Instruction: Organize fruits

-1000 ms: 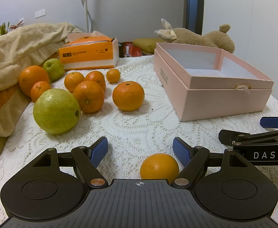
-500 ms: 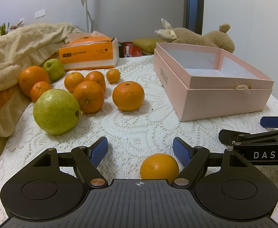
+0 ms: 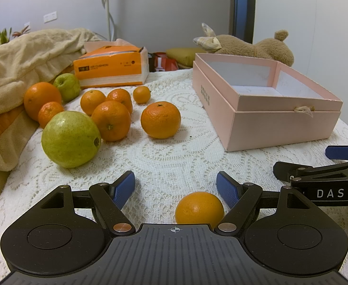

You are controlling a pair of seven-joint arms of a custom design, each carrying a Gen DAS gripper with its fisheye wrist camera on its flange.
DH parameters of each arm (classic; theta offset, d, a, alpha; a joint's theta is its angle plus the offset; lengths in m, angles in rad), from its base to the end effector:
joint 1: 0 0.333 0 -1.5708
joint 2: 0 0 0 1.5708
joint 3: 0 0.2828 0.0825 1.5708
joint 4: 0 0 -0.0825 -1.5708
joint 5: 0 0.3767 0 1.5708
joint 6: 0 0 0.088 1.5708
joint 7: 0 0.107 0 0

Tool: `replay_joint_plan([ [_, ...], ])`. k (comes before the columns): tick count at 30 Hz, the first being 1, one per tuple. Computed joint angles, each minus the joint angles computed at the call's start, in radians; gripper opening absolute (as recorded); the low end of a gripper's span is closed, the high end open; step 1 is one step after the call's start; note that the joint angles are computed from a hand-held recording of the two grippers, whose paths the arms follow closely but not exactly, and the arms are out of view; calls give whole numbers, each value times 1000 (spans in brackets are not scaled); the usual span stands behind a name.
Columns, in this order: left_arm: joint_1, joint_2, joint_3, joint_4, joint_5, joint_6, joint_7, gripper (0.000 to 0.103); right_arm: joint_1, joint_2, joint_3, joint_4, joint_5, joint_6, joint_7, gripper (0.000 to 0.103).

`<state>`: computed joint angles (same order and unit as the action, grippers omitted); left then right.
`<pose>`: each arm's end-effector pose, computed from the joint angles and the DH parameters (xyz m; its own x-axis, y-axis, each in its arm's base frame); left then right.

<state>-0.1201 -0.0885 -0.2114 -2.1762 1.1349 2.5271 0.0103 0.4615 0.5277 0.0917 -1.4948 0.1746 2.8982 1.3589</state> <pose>0.5145 -0.1886 0.4418 0.3890 -0.9212 -0.0083 -0.5615 -0.2300 -0.7948 0.6309 0.3607 0.4446 0.5642 -0.8246 -0.0400 -0.5404 -0.3323 -0.7730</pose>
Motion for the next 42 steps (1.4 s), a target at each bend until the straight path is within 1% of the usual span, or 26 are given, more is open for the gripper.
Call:
replay_joint_plan([
  [13, -1, 6, 0, 9, -5, 4, 13, 81, -3, -10, 3, -14, 7, 5, -6, 103],
  [14, 0, 1, 4, 4, -13, 18, 33, 81, -4, -11, 4, -16, 9, 5, -7, 103],
  [16, 10, -31, 23, -28, -61, 90, 99, 78, -18, -17, 20, -15, 17, -14, -29, 103],
  [17, 20, -52, 33, -48, -83, 137, 130, 77, -25, -18, 28, -3, 22, -49, -44, 103],
  [19, 46, -111, 40, -98, -94, 204, 155, 77, -37, -6, 35, 69, 26, -193, -64, 103],
  [21, 78, -183, 48, -157, -111, 261, 166, 77, -32, 1, 23, 107, 16, -269, -63, 103],
  [22, 86, -214, 61, -186, -148, 291, 186, 76, -25, 4, 11, 133, 4, -321, -46, 103],
  [23, 90, -243, 81, -215, -199, 322, 211, 76, -20, 6, 4, 144, -3, -341, -34, 103],
  [24, 92, -273, 102, -245, -248, 350, 229, 76, -16, 4, -1, 143, -9, -347, -24, 103],
  [25, 99, -295, 110, -265, -277, 367, 238, 75, -13, 0, -3, 134, -13, -337, -17, 103],
  [27, 123, -332, 110, -296, -314, 393, 247, 75, 0, -14, -15, 108, -33, -313, 9, 103],
  [29, 127, -348, 118, -312, -360, 412, 295, 75, 6, -26, -20, 88, -50, -302, 27, 103],
  [30, 134, -355, 111, -319, -372, 419, 312, 75, 9, -26, -21, 90, -57, -305, 35, 103],
  [32, 190, -372, 58, -329, -355, 431, 300, 75, 8, -26, -16, 99, -65, -319, 31, 103],
  [34, 239, -368, 12, -325, -335, 453, 312, 75, -38, -50, 50, 73, 16, -317, -70, 102],
  [35, 253, -367, -4, -323, -335, 452, 329, 75, -52, -64, 71, 54, 55, -304, -111, 102],
  [36, 275, -365, -29, -315, -326, 440, 336, 75, -72, -88, 106, 18, 110, -279, -182, 102],
  [37, 298, -363, -52, -309, -313, 431, 333, 75, -79, -102, 121, -1, 143, -267, -231, 102],
  [39, 354, -358, -100, -293, -267, 404, 290, 75, -91, -136, 154, -49, 215, -235, -348, 102],
  [40, 370, -353, -109, -284, -252, 388, 266, 75, -88, -146, 158, -63, 237, -225, -386, 102],
  [42, 400, -334, -119, -263, -216, 362, 197, 75, -69, -153, 149, -70, 253, -219, -418, 102],
])
